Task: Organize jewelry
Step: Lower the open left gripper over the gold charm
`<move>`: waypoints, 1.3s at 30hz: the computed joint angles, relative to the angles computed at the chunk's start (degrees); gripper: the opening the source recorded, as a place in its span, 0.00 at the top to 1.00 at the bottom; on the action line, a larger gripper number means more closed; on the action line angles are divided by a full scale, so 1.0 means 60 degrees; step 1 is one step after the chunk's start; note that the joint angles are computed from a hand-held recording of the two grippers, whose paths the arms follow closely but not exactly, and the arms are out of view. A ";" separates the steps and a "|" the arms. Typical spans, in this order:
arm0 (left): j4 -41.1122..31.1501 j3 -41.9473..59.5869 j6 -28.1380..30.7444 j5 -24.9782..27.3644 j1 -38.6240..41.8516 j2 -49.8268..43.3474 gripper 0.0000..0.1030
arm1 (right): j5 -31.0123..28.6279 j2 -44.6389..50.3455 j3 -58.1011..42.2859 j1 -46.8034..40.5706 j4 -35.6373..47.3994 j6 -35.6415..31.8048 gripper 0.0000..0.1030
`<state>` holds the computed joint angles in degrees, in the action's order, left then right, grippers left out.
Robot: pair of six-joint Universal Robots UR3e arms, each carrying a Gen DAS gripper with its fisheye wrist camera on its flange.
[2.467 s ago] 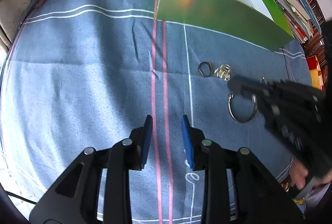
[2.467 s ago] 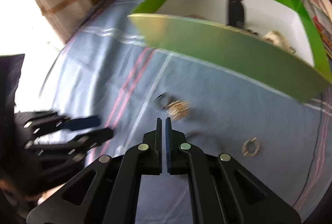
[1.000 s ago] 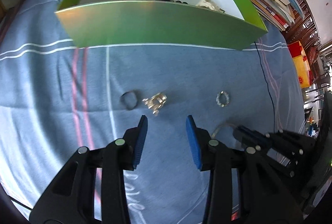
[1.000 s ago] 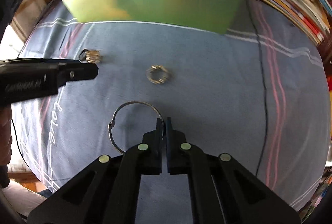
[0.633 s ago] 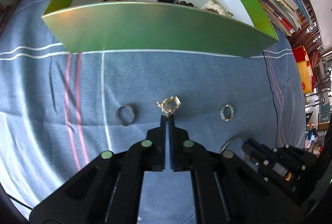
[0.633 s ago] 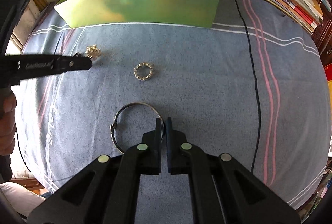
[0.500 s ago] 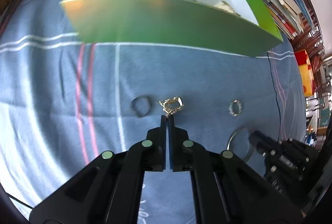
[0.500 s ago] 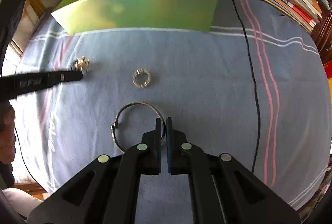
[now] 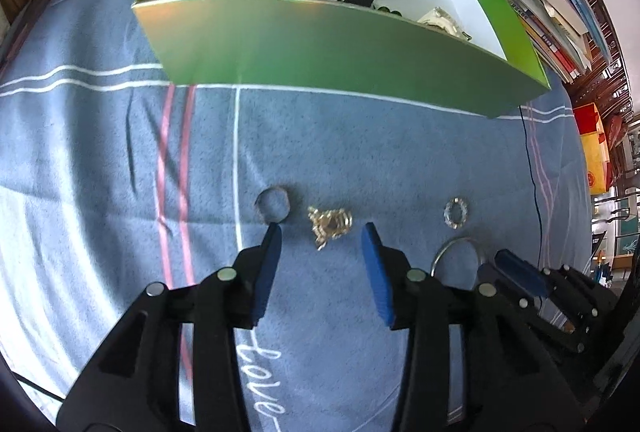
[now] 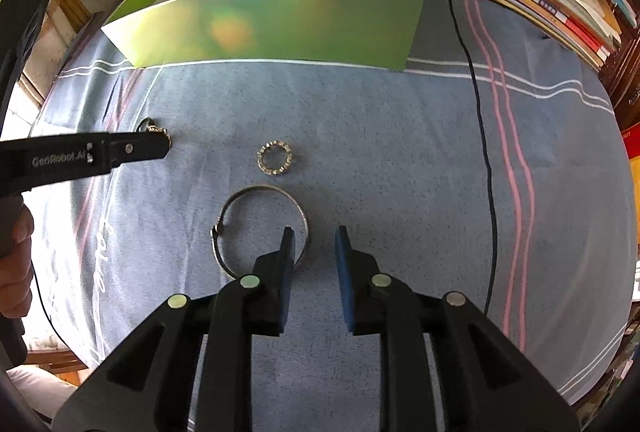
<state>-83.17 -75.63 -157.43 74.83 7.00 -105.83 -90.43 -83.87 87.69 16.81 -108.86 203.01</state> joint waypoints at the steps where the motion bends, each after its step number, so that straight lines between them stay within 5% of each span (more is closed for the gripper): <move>1: 0.0138 0.0044 -0.0115 0.0106 -0.0120 -0.0093 0.61 | 0.0003 -0.0047 0.0066 -0.0024 -0.0003 -0.0010 0.80; 3: 0.0246 0.0108 -0.0151 0.0137 -0.0241 -0.0192 0.62 | 0.0025 -0.0036 0.0114 -0.0019 -0.0074 0.0017 0.80; 4: 0.0392 0.0058 -0.0153 0.0182 -0.0298 -0.0194 0.77 | 0.0010 0.0032 0.0074 0.0008 -0.0104 0.0033 0.80; 9: 0.0456 -0.0273 0.0070 0.0141 -0.0026 0.0086 0.77 | 0.0073 0.0156 0.0023 0.0055 -0.0247 -0.0062 0.80; 15: 0.0567 -0.1745 0.0963 0.0592 0.0779 0.1467 0.77 | 0.0279 0.0393 -0.0170 0.0224 -0.0340 -0.0312 0.95; 23: 0.1361 -0.3525 0.1198 0.1143 0.1368 0.2936 0.77 | -0.0216 0.0874 -0.0862 0.0715 -0.0073 -0.0266 0.96; 30: 0.1355 -0.4066 0.1117 0.1067 0.1499 0.3519 0.77 | -0.0351 0.1136 -0.1334 0.0676 0.0543 -0.0180 0.94; 32: 0.1320 -0.4105 0.1156 0.1062 0.1570 0.3568 0.77 | -0.0280 0.1097 -0.1321 0.0667 0.0597 -0.0024 0.81; 39: 0.1096 -0.4057 0.1323 0.1029 0.1720 0.3670 0.68 | -0.0403 0.1006 -0.1172 0.0817 0.0597 0.0191 0.80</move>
<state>-76.59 -99.97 -149.49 81.01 17.32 -83.81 -92.85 -77.83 80.66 21.71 -105.27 204.15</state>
